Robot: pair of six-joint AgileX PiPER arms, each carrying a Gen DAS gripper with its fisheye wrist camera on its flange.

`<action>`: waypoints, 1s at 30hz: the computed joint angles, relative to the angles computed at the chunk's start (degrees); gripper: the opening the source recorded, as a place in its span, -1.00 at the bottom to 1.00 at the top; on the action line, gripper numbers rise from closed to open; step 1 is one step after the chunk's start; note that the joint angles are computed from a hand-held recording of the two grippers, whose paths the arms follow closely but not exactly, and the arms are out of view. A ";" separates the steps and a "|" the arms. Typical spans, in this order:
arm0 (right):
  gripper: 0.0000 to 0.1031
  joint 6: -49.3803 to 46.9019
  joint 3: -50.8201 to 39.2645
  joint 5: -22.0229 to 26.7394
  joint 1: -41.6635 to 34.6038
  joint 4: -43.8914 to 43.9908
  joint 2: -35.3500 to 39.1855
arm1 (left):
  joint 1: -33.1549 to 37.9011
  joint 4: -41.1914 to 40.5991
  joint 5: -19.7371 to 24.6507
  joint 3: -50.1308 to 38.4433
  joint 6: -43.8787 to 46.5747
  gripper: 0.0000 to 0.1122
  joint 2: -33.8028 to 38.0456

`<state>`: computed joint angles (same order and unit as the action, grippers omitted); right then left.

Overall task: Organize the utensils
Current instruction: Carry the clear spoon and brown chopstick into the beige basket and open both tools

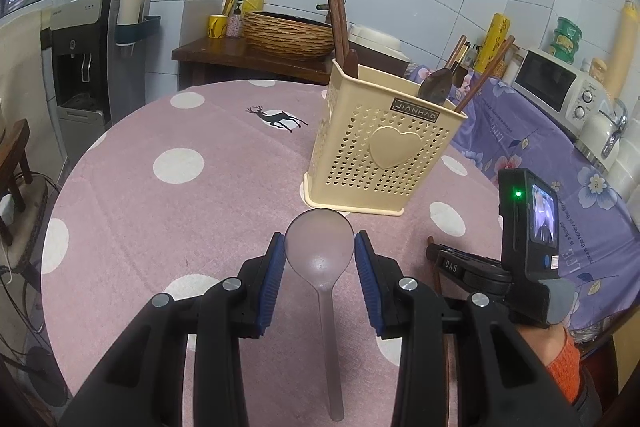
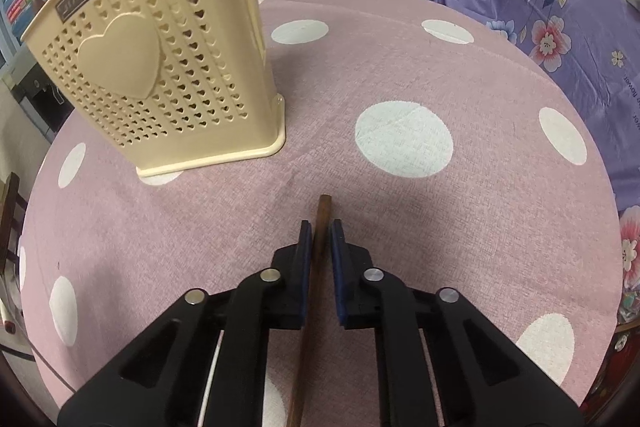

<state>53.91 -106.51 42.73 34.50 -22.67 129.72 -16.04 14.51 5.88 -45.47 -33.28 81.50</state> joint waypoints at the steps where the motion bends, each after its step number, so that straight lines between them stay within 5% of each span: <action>1: -0.82 -0.32 0.65 -0.89 -0.36 0.79 -0.34 | -0.01 0.92 -0.24 0.30 -0.92 -0.36 -0.07; 7: -0.83 -2.18 6.44 -7.66 -2.20 5.59 -3.66 | 0.50 -6.17 -0.15 0.49 6.24 -0.36 -0.24; 15: -0.84 1.39 21.51 -22.56 -2.99 3.40 -15.48 | 0.43 -0.31 -0.27 0.76 0.25 -0.36 -0.77; 23: -0.85 22.95 38.40 -32.52 -1.74 -22.47 -34.73 | 0.23 9.48 -0.60 0.71 -9.99 -0.36 -1.23; 30: -0.85 35.81 44.02 -31.24 1.42 -38.49 -43.84 | -0.38 19.91 -1.31 0.65 -20.87 -0.36 -0.83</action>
<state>89.72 -62.49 11.49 35.92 -61.16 85.88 -16.42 34.43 4.57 -44.82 -54.16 80.67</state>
